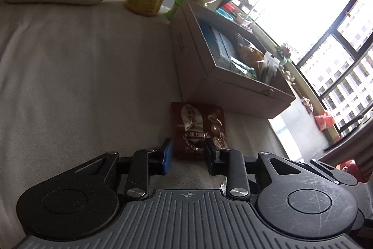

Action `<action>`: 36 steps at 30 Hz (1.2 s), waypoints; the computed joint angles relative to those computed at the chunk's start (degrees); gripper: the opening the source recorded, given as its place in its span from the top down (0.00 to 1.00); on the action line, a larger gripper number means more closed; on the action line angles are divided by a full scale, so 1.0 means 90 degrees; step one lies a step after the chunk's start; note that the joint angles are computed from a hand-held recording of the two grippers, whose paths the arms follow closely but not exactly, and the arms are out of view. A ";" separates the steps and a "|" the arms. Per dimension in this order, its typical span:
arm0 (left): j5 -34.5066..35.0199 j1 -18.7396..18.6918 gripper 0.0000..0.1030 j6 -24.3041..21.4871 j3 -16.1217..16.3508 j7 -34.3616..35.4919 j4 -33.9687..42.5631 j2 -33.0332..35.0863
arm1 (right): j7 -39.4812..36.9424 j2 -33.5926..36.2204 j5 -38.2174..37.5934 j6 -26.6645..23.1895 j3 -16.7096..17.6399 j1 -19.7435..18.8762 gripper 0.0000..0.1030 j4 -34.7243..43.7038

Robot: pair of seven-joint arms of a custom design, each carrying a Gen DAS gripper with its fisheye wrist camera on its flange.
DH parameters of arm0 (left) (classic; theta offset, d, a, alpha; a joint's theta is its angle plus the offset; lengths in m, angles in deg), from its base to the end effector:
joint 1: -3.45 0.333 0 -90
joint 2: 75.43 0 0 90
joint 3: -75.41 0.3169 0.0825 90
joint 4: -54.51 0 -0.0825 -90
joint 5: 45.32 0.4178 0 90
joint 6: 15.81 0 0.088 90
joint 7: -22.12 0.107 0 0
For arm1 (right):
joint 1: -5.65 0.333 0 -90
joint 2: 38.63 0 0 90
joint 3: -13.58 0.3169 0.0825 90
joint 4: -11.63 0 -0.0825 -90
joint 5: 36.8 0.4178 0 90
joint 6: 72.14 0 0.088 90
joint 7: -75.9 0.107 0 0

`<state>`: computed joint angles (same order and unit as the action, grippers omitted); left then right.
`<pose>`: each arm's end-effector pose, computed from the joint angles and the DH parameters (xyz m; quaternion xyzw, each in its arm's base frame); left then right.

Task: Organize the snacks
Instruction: 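Grasp the red snack bag with the left gripper while the right reaches to the jerky square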

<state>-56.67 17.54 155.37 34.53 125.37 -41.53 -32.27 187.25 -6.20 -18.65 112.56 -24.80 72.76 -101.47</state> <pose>0.7158 -0.2363 0.2996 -0.5816 0.7053 -0.4050 0.0167 0.5924 0.3424 0.3110 -0.6520 0.6361 -0.2223 0.3478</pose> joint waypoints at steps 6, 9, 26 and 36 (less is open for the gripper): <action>0.0037 -0.0165 0.68 0.0229 0.0173 -0.0546 0.0415 0.0311 | -0.0011 0.0408 0.0372 0.0099 -0.0137 -0.0054 0.45 0.0370; 0.0040 0.0052 0.68 0.0112 -0.0128 -0.0426 0.0568 0.0603 | -0.0037 0.0556 0.0225 -0.0080 0.0248 -0.0564 0.54 0.0782; -0.0499 0.0989 0.65 -0.0116 -0.1441 0.0943 0.0273 0.0880 | -0.0815 0.0492 0.0581 0.0371 0.0938 -0.0985 0.65 0.0735; -0.0357 0.0209 0.63 -0.0064 -0.0498 0.0391 0.0581 0.0766 | -0.1338 0.0425 0.1104 0.0472 0.1184 -0.1102 0.65 0.0703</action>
